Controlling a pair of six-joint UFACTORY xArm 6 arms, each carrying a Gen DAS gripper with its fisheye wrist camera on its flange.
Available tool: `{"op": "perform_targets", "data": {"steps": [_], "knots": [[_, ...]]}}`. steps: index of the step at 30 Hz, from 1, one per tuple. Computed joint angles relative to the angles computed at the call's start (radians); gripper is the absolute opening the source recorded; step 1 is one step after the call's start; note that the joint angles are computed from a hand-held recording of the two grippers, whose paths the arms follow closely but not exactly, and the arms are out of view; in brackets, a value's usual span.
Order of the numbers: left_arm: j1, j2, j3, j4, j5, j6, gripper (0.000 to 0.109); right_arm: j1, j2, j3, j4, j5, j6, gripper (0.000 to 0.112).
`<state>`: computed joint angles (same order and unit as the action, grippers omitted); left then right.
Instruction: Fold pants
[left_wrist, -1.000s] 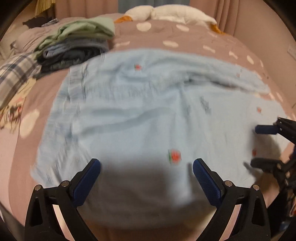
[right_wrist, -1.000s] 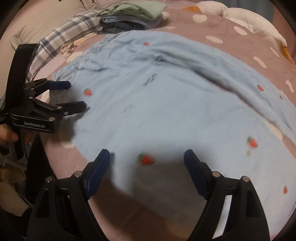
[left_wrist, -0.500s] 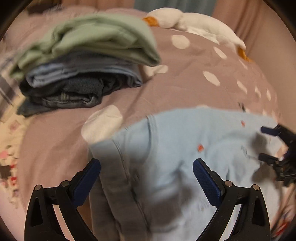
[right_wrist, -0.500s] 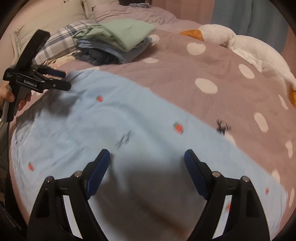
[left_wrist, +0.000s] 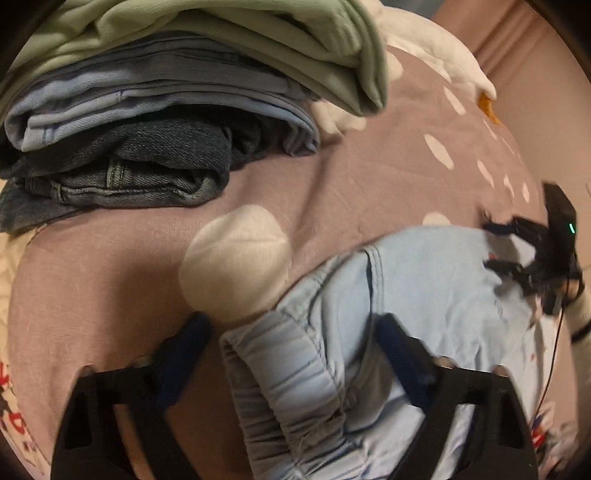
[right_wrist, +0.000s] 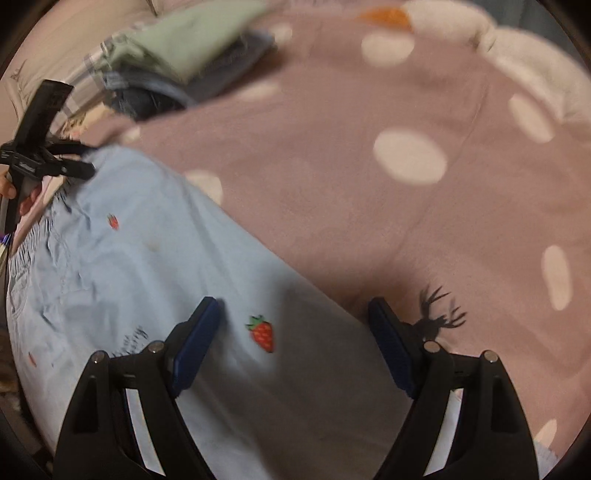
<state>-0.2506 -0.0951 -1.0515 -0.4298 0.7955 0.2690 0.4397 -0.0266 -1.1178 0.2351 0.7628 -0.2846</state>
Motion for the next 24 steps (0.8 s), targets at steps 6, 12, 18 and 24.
{"op": "perform_targets", "data": {"steps": [6, 12, 18, 24], "knots": [[0.017, -0.044, 0.013, -0.040, 0.056, 0.064, 0.043, -0.006, -0.015, -0.006, 0.068, 0.037, -0.059, 0.010], [-0.039, -0.148, 0.086, 0.087, -0.042, -0.026, 0.035, 0.044, -0.122, 0.087, -0.114, -0.035, 0.075, 0.006], [-0.085, -0.331, 0.194, 0.210, -0.108, -0.091, 0.033, 0.101, -0.346, 0.178, -0.310, -0.055, 0.237, 0.006], [-0.128, -0.595, 0.385, 0.310, -0.180, -0.148, 0.032, 0.235, -0.584, 0.273, -0.474, 0.051, 0.402, 0.007]]}}
